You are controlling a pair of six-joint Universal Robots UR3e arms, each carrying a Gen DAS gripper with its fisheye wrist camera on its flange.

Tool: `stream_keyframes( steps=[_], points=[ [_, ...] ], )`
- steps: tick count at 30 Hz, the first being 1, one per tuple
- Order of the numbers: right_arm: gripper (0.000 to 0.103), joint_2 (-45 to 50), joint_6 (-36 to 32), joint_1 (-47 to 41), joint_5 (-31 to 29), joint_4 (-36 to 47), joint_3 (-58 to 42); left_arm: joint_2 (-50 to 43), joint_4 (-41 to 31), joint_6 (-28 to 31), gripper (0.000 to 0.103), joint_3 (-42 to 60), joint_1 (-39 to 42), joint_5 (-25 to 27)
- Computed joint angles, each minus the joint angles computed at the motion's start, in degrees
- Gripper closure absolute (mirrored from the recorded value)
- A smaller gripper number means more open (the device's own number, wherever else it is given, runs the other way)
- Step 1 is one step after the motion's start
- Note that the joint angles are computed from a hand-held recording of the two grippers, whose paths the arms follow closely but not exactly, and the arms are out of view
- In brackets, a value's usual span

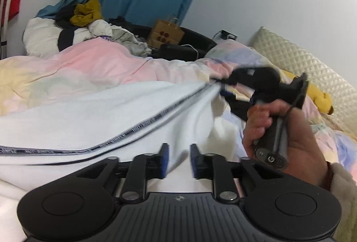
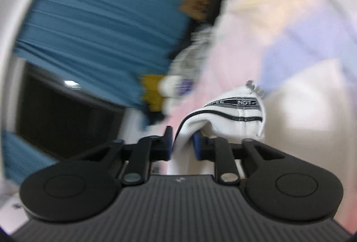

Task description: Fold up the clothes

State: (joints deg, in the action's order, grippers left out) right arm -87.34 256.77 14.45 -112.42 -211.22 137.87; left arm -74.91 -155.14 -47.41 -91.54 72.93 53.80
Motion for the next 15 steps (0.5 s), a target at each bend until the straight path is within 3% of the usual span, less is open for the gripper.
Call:
stream_keyframes(
  steps=[3, 5, 7, 9, 11, 13, 15],
  points=[
    [0.086, -5.9, 1.4, 1.0, -2.9, 18.1, -1.4, -8.3, 2.1, -5.3, 0.056, 9.3, -7.1, -4.1],
    [0.086, -7.2, 2.7, 2.3, -4.8, 25.1, -2.5, -13.4, 4.6, -10.9, 0.05, 16.1, -13.5, -7.5],
    [0.086, -6.3, 4.0, 4.8, -8.0, 28.8, -4.1, -17.2, 14.3, -21.7, 0.042, 19.4, -22.2, -12.8],
    [0.086, -3.5, 3.9, 7.5, -11.4, 29.0, -6.2, -20.6, 33.6, -38.0, 0.041, 18.7, -31.9, -16.2],
    [0.086, 0.6, 3.8, 11.3, -15.6, 26.4, -8.1, -27.0, 52.5, -53.5, 0.04, 20.1, -41.2, -16.0],
    [0.086, 2.4, 1.1, 12.9, -17.8, 20.8, -6.9, -35.9, 62.7, -63.2, 0.04, 26.6, -48.9, -14.5],
    [0.086, 4.2, -2.0, 13.4, -18.6, 16.1, -6.8, -43.8, 66.9, -68.2, 0.04, 33.9, -54.5, -13.0]
  ],
)
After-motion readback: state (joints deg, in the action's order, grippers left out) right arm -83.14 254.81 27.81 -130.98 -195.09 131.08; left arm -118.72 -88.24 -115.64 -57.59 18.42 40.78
